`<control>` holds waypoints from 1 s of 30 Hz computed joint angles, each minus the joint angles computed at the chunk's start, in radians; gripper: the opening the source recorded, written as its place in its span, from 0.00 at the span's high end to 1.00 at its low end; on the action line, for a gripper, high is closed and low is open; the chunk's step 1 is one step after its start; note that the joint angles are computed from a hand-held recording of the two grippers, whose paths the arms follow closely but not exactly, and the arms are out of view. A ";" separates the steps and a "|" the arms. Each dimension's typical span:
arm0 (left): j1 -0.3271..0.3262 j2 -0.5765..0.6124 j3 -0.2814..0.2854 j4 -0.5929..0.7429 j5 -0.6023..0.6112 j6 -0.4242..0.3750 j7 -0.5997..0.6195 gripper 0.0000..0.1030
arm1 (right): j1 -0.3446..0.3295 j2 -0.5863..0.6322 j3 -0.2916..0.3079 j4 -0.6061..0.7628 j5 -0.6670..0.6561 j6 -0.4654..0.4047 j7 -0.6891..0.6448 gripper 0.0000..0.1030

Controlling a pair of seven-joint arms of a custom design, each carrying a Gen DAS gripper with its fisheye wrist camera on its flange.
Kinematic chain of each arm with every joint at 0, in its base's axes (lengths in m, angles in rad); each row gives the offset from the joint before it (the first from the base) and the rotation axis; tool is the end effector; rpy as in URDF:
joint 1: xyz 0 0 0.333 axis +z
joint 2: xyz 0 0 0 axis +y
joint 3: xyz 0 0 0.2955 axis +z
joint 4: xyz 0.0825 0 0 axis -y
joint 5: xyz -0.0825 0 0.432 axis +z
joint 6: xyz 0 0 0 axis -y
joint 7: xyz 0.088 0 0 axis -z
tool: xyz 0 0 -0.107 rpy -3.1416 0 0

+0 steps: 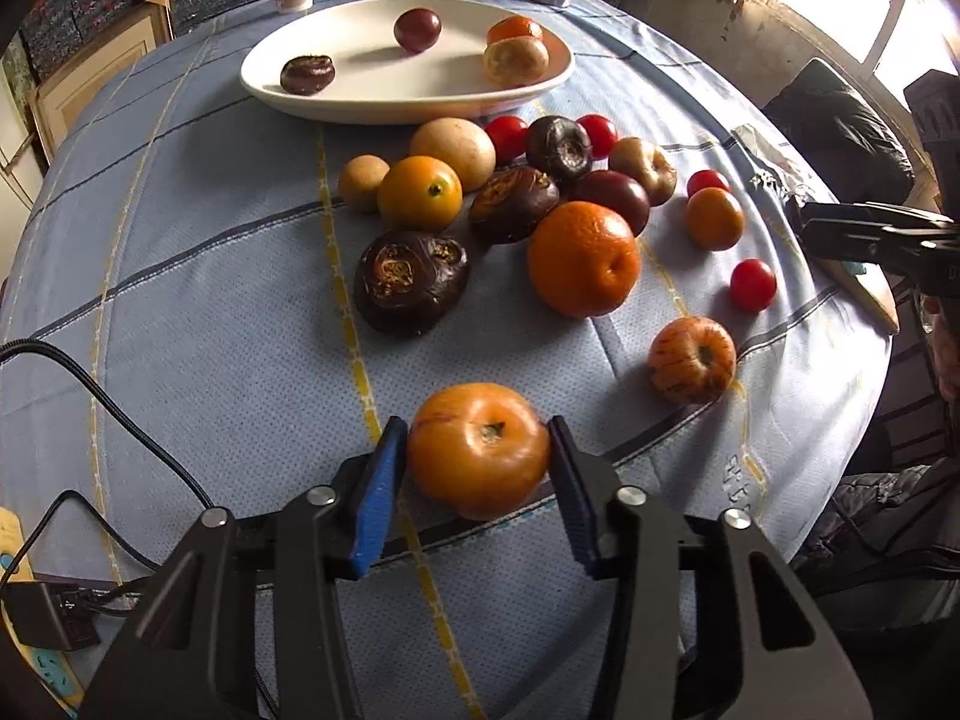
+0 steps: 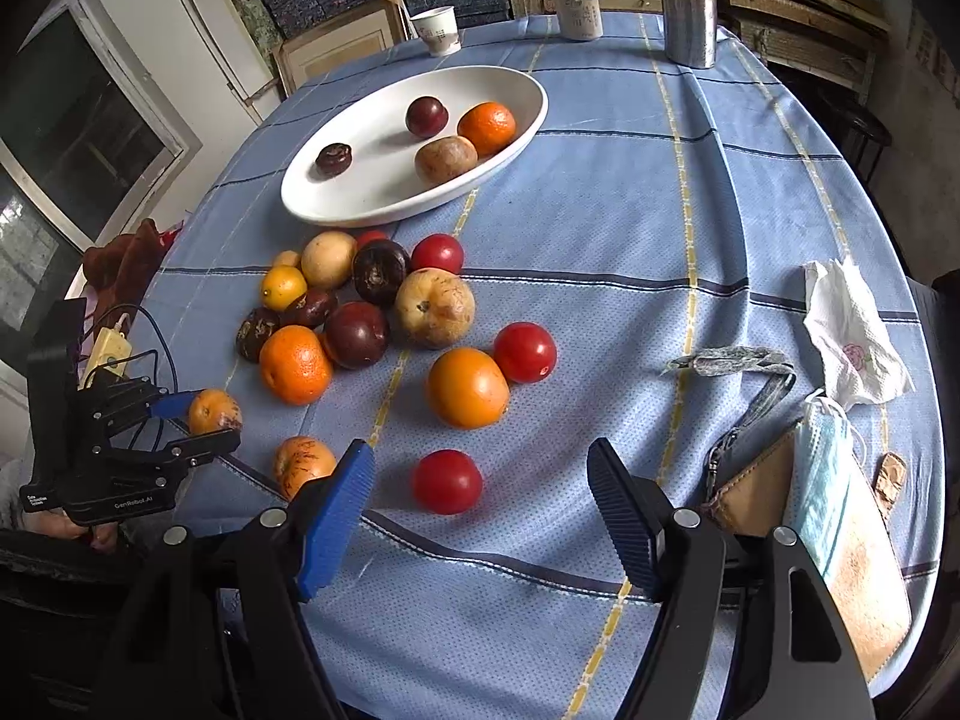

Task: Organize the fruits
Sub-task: 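Grasp the orange persimmon with the left tool while the right tool grasps a red tomato, then lower the persimmon and red tomato onto the white plate and release both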

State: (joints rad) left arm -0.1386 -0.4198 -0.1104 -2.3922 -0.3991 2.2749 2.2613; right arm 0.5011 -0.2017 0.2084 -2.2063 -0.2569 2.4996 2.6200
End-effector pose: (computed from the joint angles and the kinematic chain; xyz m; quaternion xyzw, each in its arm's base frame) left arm 0.4837 -0.1342 0.4677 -0.4022 0.8914 -0.2034 0.0482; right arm 0.4344 0.3799 0.4771 -0.6228 0.7353 -0.0968 0.2491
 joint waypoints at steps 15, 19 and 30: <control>0.030 0.013 0.002 0.013 0.044 0.033 -0.103 0.57 | 0.027 0.098 -0.009 0.063 0.084 -0.017 -0.179 0.54; 0.031 0.023 0.008 0.020 0.030 0.030 -0.103 0.57 | 0.030 0.121 -0.007 0.086 0.086 -0.037 -0.207 0.59; 0.027 0.070 0.005 0.051 -0.008 0.030 -0.102 0.56 | 0.031 0.138 -0.009 0.099 0.089 -0.040 -0.222 0.69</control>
